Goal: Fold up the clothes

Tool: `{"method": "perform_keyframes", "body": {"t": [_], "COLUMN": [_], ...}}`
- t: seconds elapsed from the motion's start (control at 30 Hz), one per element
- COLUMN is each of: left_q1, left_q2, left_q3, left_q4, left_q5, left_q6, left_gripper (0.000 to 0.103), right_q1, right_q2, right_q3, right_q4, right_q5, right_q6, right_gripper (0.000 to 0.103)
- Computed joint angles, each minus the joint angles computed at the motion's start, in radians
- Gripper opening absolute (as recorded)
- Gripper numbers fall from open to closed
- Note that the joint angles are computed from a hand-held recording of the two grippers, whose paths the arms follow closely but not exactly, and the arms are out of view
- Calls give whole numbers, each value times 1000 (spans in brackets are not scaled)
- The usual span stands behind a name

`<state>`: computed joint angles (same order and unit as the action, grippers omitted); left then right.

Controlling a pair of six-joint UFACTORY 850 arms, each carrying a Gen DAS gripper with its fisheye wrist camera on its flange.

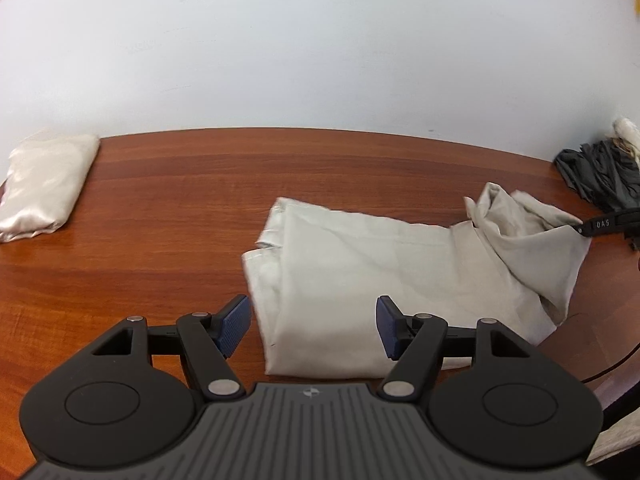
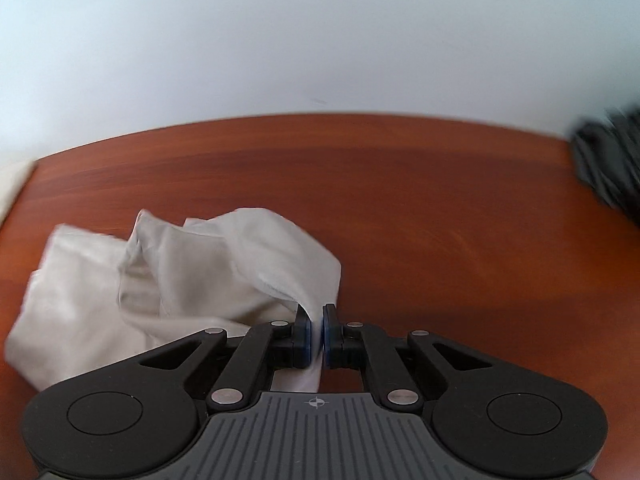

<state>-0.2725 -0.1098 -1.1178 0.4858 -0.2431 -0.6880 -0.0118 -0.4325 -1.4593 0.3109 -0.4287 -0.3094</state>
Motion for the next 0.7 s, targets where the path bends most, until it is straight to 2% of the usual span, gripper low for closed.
{"method": "perform_keyframes", "body": {"t": [0.13,0.23,0.3,0.4,0.47,0.53,0.63,0.7], "left_q1": [-12,-22,-28,-33,-35,-37,-36,-34], "left_q2": [-23,-40,-49,-57,-62,-65,-70,-74], "left_q3": [-25,-41,-47,-55,-58,-61,-62,-60], "left_q4": [-101,-164,-177,-178,-164,-148,-117,-92], "left_q5": [17,25,26,22,15,8,-4,-14], "left_q6": [127,205,226,223,204,181,139,108], "left_gripper": [73,73,73,73,73,74,75,76], "right_q1": [-52,-81,-90,-93,-95,-98,-80,-70], "right_q2": [-10,-7,-1,8,10,8,-20,-40], "right_q3": [19,38,49,56,52,35,-13,-40], "right_q4": [-161,-232,-236,-162,-76,35,150,181], "right_q5": [-37,-51,-49,-36,-34,-44,-84,-113], "right_q6": [218,298,300,210,111,-23,-202,-286], "right_gripper": [8,9,10,13,21,39,60,63]}}
